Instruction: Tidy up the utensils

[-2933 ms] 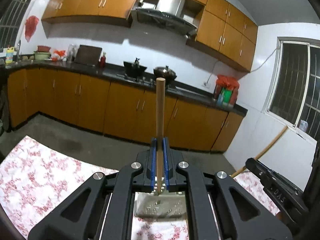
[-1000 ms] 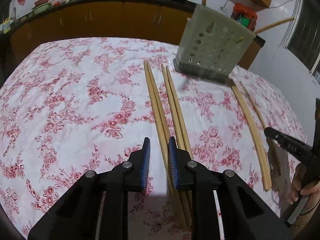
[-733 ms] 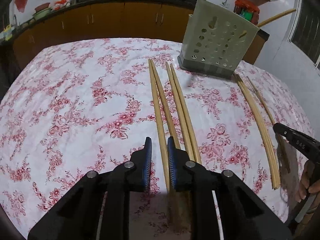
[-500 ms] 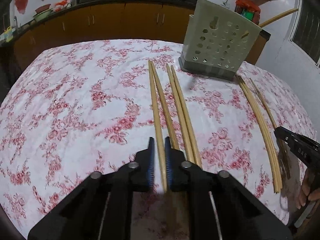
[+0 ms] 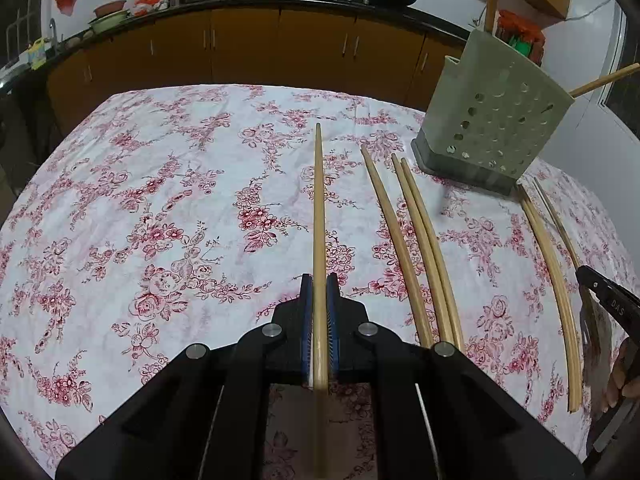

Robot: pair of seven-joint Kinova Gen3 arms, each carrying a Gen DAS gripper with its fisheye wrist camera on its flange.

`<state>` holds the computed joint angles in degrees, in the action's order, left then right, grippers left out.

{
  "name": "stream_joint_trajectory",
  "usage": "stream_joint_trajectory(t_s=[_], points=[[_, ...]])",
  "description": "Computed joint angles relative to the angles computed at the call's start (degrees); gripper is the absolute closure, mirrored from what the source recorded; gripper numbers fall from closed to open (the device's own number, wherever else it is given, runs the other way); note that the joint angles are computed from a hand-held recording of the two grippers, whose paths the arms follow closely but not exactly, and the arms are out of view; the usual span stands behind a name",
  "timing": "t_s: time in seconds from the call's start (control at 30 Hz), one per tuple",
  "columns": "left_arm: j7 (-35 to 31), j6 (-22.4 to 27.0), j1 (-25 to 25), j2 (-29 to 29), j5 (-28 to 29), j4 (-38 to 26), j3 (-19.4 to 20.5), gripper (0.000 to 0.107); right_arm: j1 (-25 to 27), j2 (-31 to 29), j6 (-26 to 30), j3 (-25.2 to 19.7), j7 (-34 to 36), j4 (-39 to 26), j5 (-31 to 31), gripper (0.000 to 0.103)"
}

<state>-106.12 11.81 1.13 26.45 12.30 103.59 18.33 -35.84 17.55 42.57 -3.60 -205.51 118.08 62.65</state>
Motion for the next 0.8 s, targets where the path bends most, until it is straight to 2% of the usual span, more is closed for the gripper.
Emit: stream_joint_trajectory(t_s=[0.2, 0.8], points=[[-1.7, 0.3, -3.0, 0.6, 1.5, -0.1, 2.8, 0.099, 0.5, -0.3, -1.0, 0.2, -0.7, 0.6, 0.6, 0.094], [-3.5, 0.8, -3.9, 0.8, 3.8, -0.3, 3.7, 0.099, 0.5, -0.3, -0.8, 0.0, -0.5, 0.5, 0.3, 0.094]])
